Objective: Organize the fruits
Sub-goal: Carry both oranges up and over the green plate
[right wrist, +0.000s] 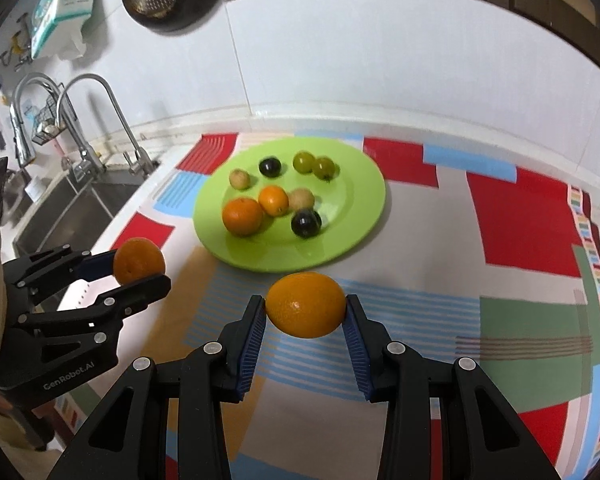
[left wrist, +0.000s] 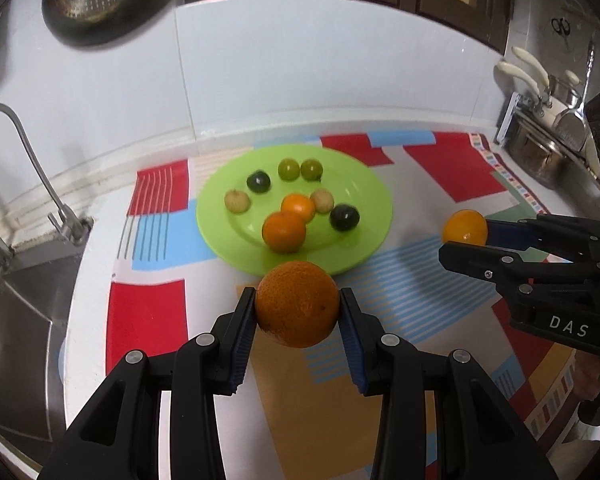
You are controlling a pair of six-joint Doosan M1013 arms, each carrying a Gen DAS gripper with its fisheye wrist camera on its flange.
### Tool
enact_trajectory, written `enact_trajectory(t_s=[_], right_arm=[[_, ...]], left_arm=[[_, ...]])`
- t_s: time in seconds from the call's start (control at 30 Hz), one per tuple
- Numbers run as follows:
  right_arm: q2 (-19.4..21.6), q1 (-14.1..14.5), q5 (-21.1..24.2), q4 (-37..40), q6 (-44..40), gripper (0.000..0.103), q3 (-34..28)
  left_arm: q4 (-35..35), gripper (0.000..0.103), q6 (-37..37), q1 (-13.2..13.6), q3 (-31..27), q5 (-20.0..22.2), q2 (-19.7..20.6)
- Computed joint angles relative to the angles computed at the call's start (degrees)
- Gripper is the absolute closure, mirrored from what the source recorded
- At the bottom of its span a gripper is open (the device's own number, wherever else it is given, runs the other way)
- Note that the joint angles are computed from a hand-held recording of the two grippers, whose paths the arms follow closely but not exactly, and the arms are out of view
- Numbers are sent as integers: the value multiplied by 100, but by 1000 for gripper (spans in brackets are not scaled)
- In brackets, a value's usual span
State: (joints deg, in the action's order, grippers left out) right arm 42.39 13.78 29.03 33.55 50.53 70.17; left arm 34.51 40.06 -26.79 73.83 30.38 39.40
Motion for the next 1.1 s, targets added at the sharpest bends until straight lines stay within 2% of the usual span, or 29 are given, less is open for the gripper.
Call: enact_trajectory(t_s=[0.27,0.7,1.1], right_arm=[[-89,-6,-248,522,-513,63,40],[-81,-1,-477,1176,-1156,63,-89],[158,-8,-329,1249,-1195,63,-533]], left_arm=[[590,63,-428,-19,-8,-118,-59],[1166,63,-813,20,-176,-150,-26],[1092,63,-590,112,-506,-145,138]])
